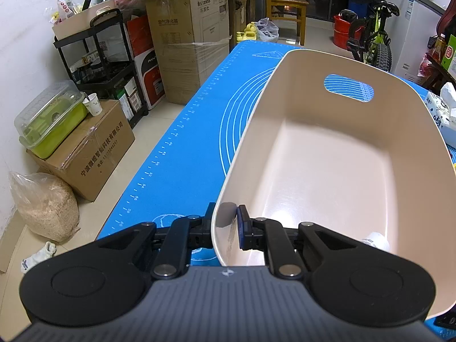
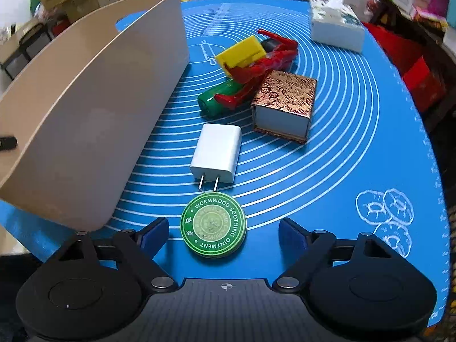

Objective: Organize rigid objects
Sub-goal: 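Grasp the green ointment tin with the right gripper, then lift the green tin into the bin with the right gripper and release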

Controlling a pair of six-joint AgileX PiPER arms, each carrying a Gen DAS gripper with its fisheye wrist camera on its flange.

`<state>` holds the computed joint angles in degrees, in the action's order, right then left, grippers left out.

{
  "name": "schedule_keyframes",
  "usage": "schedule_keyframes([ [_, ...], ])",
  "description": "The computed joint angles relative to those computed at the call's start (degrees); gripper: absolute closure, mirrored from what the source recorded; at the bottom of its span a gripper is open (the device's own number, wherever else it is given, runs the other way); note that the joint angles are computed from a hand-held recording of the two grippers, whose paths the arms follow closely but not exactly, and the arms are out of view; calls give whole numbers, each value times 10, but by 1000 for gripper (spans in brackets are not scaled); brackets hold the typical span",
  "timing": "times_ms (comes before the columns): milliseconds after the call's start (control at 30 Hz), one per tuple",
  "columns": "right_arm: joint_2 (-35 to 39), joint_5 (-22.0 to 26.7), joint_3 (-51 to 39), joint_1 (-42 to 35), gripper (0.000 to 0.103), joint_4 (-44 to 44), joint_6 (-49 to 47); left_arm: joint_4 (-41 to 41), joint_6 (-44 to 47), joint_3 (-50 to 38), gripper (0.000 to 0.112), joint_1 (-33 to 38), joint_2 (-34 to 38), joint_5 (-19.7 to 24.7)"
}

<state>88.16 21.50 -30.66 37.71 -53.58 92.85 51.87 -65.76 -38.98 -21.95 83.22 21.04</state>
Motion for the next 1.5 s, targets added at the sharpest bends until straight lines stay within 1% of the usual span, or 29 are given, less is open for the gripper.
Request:
schedule_keyframes([
  [33,5,11,-4,10,24,-5,1,0,0,0,96,0,0,0],
  [133,13,39,-11,32,30,-17,3,1,1,1,96,1,0,-1],
  [167,12,36,-9,34,32,-24,7,1,1,1,96,1,0,-1],
  [267,6,34,-7,38,43,-30,1,3,-3,1,96,0,1,-1],
  [300,6,33,-9,40,48,-30,-4,3,-3,1,96,0,1,-1],
  [333,8,39,-12,45,48,-26,-9,3,-2,1,96,1,1,-1],
  [467,8,28,-12,25,48,-19,-20,7,-9,2,96,-1,2,-1],
  [533,-3,34,-10,25,48,-24,-12,10,-13,2,96,-2,3,-1],
  [1000,-138,111,-18,52,49,-83,59,9,-17,0,96,-4,4,1],
  [1100,-142,136,-37,64,49,-111,81,8,-20,0,96,-5,5,0],
  [1233,-129,142,-65,67,49,-164,114,0,-7,-1,96,0,6,-3],
  [1333,-107,123,-89,51,49,-209,142,-4,-3,-1,96,1,6,-4],
  [1500,-62,91,-125,47,49,-280,195,-8,5,-2,96,4,5,-4],
])
